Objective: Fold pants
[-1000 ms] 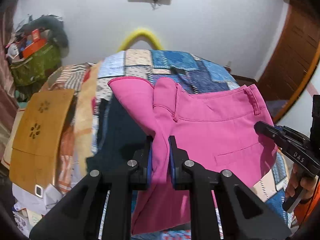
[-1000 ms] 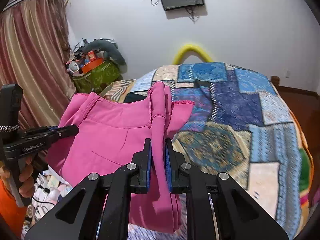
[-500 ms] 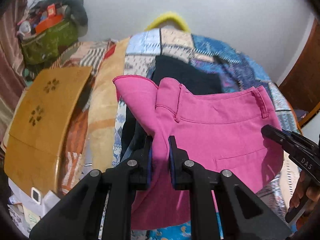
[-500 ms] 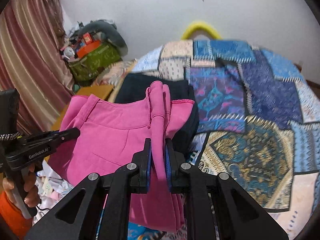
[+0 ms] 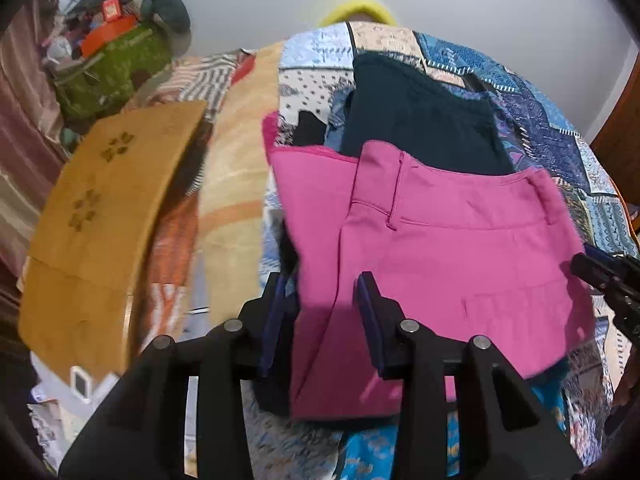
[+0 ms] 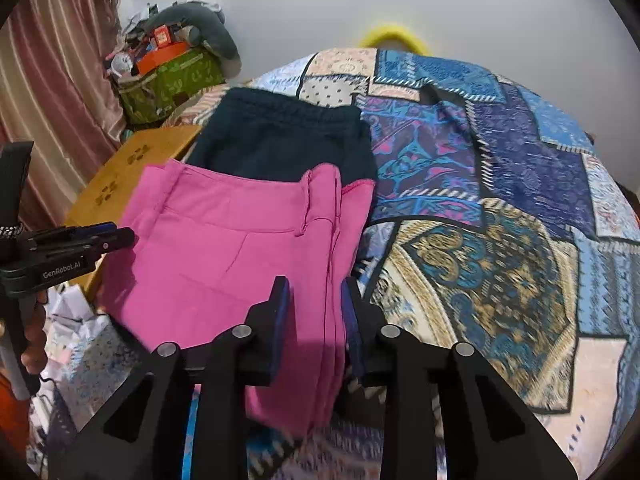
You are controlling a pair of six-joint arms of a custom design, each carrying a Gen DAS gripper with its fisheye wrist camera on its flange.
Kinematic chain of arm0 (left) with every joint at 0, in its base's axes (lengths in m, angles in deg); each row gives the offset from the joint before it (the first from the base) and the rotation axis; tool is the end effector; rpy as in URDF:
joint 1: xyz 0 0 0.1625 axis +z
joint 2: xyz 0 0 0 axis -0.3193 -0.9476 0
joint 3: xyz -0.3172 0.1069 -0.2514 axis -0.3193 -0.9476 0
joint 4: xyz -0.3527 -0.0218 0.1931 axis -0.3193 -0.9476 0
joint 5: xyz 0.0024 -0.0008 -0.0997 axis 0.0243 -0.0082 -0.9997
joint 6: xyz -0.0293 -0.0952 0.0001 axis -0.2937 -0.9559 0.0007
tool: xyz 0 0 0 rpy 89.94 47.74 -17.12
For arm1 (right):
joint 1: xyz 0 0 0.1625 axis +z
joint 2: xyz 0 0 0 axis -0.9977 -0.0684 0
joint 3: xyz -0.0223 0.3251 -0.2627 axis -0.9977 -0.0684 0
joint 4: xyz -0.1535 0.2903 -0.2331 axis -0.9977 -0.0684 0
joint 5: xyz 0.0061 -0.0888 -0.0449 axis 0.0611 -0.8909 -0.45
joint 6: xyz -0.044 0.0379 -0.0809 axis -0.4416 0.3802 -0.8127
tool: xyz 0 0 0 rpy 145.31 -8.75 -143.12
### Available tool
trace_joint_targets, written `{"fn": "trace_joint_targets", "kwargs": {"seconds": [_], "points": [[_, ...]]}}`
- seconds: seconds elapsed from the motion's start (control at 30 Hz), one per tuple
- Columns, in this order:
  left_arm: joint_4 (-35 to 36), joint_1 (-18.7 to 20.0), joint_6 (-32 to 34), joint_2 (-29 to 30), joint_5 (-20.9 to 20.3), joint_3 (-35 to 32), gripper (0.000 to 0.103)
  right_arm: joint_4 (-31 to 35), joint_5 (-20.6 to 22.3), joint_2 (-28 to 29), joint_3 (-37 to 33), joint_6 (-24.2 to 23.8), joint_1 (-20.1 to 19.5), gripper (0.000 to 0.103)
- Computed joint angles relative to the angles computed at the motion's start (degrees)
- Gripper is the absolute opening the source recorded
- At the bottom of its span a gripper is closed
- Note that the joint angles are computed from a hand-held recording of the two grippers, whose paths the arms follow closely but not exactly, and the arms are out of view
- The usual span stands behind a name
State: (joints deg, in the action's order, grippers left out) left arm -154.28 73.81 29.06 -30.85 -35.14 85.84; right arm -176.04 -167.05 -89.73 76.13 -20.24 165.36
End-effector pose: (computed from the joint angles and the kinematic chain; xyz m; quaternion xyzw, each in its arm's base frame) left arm -0.3211 -0.8352 -0.0843 0.0834 0.8882 -0.2606 0.3690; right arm -0.0279 -0.7568 0.3117 0.2450 -0.9134 0.2309 0.2287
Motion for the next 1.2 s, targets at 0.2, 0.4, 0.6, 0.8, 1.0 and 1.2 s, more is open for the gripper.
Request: {"fn": "trace_joint_targets", "kwargs": {"seconds": [0.2, 0.4, 0.6, 0.8, 1.0, 1.2], "points": [[-14.7, -5.0, 1.1, -12.5, 3.3, 23.7, 0.041, -2.3, 6.7, -8.5, 7.7, -0.4, 0.0, 0.029], [-31.6, -13.0, 5.8, -21.6, 7.0, 41.0, 0.041, -6.2, 16.6, -20.7, 18.6, -1.3, 0.7, 0.029], [-47.5, -21.8, 11.0, -26.8, 10.0, 53.0, 0.041, -8.6, 26.0, -32.5, 28.7, -3.4, 0.9, 0.029], [-61.4, -29.8, 16.0, -27.0, 16.1, 60.5, 0.042, -11.1, 34.5, -43.7, 39.2, -6.9, -0.6, 0.029], [-76.6, -35.4, 25.2, -23.6, 23.5, 62.2, 0.064, -19.8, 38.6, -50.6, 48.6, -8.5, -3.1, 0.055], [-82.7, -37.9, 25.9, -23.1, 26.1, 63.9, 0.092, -26.5, 37.7, -51.3, 51.6, -6.9, -4.0, 0.092]]}}
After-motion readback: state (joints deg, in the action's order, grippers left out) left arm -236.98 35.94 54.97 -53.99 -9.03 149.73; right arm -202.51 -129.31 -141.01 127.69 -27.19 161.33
